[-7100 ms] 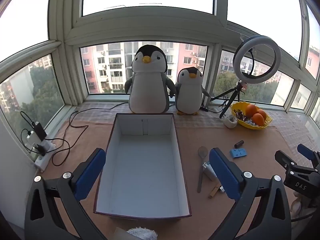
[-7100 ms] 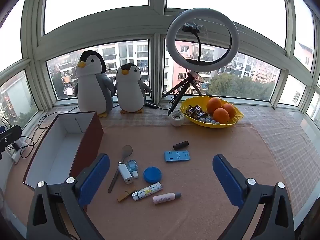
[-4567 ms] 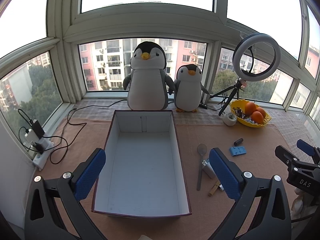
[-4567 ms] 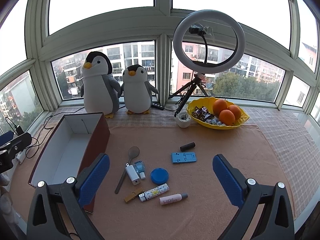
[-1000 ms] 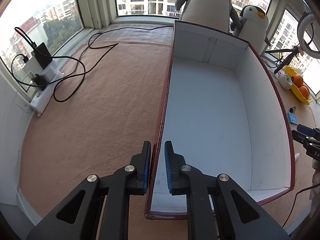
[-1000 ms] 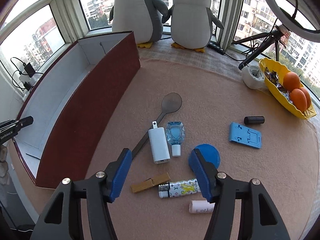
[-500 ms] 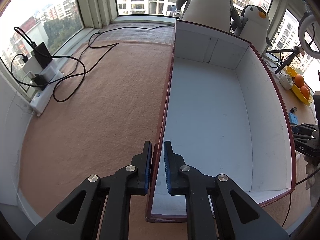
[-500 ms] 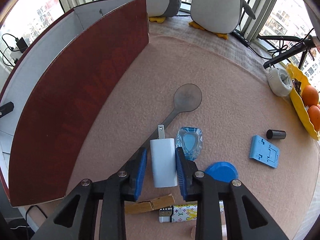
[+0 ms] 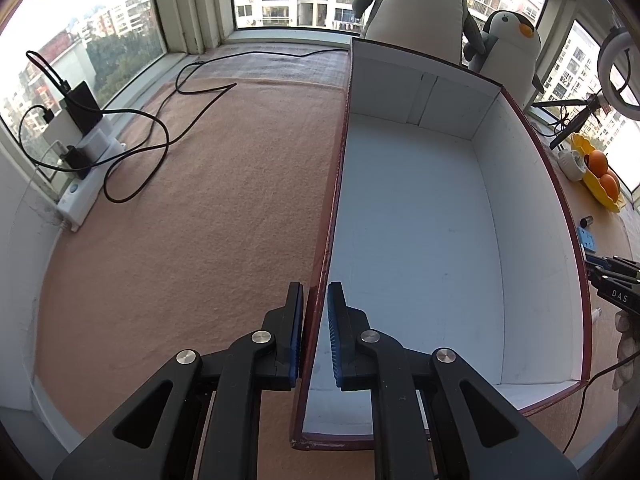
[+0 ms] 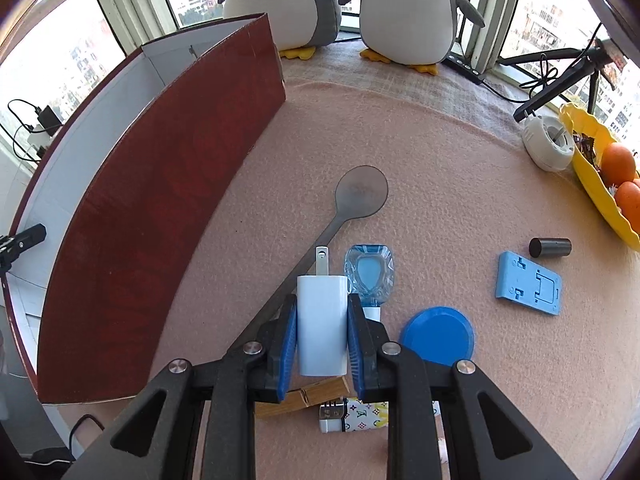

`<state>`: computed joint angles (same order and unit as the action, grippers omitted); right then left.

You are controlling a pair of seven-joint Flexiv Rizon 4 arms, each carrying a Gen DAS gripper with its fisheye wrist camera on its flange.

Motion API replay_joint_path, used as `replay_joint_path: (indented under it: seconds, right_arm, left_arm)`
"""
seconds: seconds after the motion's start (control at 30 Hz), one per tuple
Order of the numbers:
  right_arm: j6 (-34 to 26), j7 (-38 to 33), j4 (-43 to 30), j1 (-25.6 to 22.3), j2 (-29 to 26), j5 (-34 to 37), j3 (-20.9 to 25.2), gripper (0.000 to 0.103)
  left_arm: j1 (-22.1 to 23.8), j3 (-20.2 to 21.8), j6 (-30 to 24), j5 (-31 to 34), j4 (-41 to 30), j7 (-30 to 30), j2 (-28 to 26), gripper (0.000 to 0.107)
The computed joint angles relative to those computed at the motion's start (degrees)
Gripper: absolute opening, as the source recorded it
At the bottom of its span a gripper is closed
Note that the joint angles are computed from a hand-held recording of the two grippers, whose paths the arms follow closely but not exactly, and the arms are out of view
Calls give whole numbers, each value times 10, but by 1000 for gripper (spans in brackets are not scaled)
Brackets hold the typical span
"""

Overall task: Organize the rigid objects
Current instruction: 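Close the right gripper on the white charger, then carry the white charger into the box and release it with the right gripper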

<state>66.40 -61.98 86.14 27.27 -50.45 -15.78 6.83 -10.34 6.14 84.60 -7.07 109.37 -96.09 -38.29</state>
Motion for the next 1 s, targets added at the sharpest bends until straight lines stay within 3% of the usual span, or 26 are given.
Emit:
replay_joint_path:
  seconds: [0.3,0.53,1.0]
  right_arm:
    - [77,46,72,20,64,-20,-35,21]
    - [123,52,79,43,98,-60,-41,20]
    - [66,-48,-39,56,33,-39,38,20]
  left_arm:
    - [24,-27,7,-12,7,14,2,9]
    - [23,-28,11,-20,9,19,2,7]
    - [2,-5,11,-13,3,5,-2,5]
